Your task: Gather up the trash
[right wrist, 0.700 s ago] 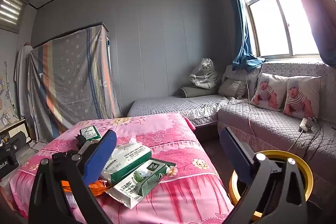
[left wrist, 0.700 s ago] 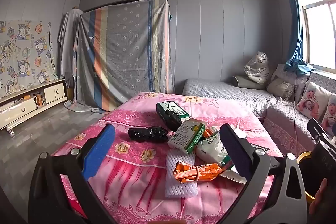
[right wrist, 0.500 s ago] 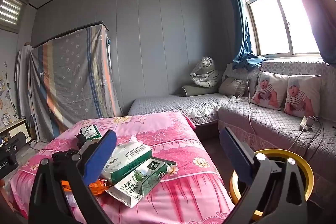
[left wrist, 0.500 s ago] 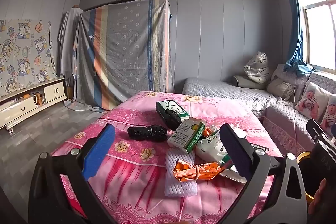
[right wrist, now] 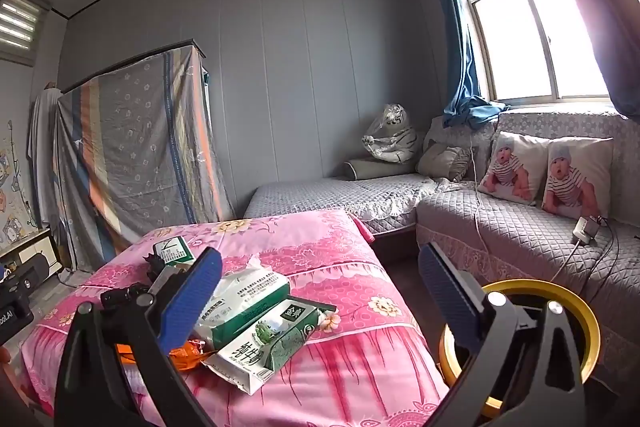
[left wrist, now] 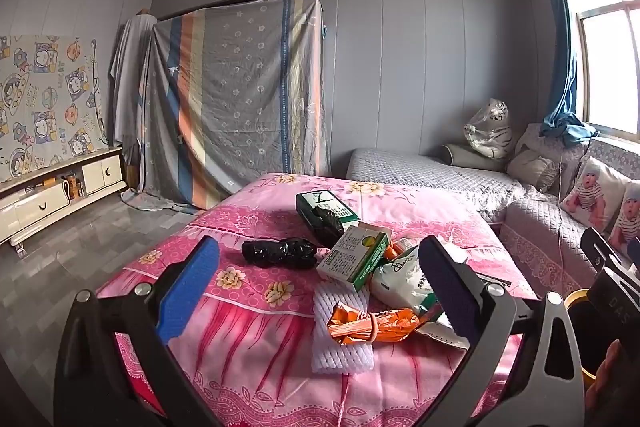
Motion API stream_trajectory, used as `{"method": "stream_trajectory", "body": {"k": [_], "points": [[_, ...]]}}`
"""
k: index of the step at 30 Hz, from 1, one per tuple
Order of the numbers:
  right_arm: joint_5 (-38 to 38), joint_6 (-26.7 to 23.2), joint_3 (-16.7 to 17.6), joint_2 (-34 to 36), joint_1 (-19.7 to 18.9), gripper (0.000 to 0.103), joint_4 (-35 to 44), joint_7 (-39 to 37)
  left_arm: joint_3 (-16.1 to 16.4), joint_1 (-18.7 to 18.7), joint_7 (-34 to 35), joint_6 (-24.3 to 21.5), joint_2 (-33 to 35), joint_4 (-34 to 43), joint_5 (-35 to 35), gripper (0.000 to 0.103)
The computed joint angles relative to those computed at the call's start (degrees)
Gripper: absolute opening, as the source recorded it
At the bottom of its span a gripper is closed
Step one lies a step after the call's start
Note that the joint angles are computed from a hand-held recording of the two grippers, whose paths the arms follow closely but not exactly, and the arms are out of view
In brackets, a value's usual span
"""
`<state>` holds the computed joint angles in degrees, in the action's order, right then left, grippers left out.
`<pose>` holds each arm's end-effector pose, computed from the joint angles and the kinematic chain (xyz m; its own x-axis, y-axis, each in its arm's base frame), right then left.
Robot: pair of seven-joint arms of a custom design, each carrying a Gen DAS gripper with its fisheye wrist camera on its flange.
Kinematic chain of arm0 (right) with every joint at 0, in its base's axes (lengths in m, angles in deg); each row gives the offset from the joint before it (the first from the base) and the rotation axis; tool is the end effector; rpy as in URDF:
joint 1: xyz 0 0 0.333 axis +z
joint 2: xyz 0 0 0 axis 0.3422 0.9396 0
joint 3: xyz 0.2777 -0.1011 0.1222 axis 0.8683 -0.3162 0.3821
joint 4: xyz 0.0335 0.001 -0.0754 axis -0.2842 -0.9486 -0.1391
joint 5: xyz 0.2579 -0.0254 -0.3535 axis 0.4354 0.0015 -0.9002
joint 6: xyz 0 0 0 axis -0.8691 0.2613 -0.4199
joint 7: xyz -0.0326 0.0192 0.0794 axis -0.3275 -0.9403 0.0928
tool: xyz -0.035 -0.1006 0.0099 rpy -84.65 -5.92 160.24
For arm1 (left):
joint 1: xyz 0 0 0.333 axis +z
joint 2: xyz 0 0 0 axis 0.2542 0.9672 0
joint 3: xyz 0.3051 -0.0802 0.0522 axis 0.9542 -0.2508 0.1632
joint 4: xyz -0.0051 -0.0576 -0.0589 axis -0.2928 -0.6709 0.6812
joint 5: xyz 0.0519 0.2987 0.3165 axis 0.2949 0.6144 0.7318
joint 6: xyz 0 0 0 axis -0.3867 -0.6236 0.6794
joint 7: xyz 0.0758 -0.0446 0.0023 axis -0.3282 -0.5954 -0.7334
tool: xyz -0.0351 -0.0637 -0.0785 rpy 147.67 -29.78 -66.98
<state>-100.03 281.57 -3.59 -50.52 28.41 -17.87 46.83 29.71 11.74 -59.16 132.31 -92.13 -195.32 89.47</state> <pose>0.6710 0.1826 0.5199 0.3097 -0.9450 -0.1056 -0.1751 0.0525 -0.9832 0.5613 -0.1535 0.5601 0.5991 -0.7997 0.0392 -0.1769 -0.1800 -0.9676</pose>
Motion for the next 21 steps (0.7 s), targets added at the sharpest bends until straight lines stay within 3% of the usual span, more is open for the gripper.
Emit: {"method": "stream_trajectory", "body": {"k": [20,21], "points": [[-2.2,0.4,0.0,-0.4,-0.7,0.095,-1.4,2.4,-0.2,-0.5,0.3,-0.6,0.2,0.3,0.5,0.095],[-3.6,-0.8,1.1,0.4,-2.0,0.095,0.5,3.5,-0.1,-0.5,0.3,-0.5,0.2,0.4,0.5,0.095]]}}
